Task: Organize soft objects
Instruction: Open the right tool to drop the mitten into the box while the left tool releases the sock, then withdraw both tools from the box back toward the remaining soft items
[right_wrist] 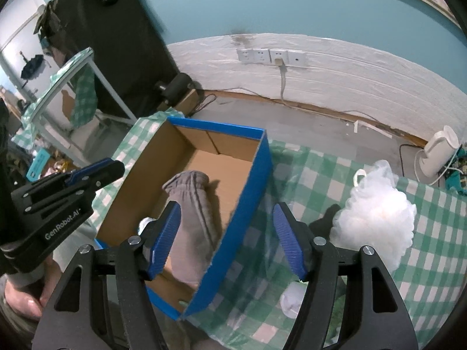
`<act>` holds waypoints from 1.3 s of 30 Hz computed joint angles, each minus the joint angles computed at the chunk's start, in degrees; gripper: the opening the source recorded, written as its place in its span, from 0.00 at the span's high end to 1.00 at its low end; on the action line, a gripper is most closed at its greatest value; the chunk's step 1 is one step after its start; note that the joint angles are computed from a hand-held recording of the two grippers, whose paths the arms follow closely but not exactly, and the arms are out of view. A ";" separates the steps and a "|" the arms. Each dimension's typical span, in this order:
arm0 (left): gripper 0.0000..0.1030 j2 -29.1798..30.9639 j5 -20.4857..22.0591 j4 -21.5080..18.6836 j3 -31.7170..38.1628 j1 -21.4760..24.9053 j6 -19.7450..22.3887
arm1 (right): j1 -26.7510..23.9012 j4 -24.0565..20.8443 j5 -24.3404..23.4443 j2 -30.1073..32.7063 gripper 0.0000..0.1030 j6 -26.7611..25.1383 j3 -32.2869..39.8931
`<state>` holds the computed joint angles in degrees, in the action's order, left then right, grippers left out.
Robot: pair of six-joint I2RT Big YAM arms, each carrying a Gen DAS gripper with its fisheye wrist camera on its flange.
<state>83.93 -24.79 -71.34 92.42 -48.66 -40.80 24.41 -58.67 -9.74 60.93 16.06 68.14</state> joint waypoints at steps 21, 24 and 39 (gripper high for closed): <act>0.88 6.73 9.25 -1.83 7.49 -4.64 -1.74 | -11.61 -4.18 -2.26 -10.32 0.22 -3.01 -6.42; 0.88 7.06 9.90 -1.59 8.25 -5.40 -1.04 | -12.83 -4.48 -2.69 -11.37 0.22 -3.54 -6.90; 0.88 6.56 11.07 4.24 8.88 -8.55 -0.14 | -18.64 -5.68 -5.10 -15.04 0.22 -5.26 -8.67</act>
<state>90.49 -13.72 -67.10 101.30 -57.21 -40.95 5.77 -64.34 -14.84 45.89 10.81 59.47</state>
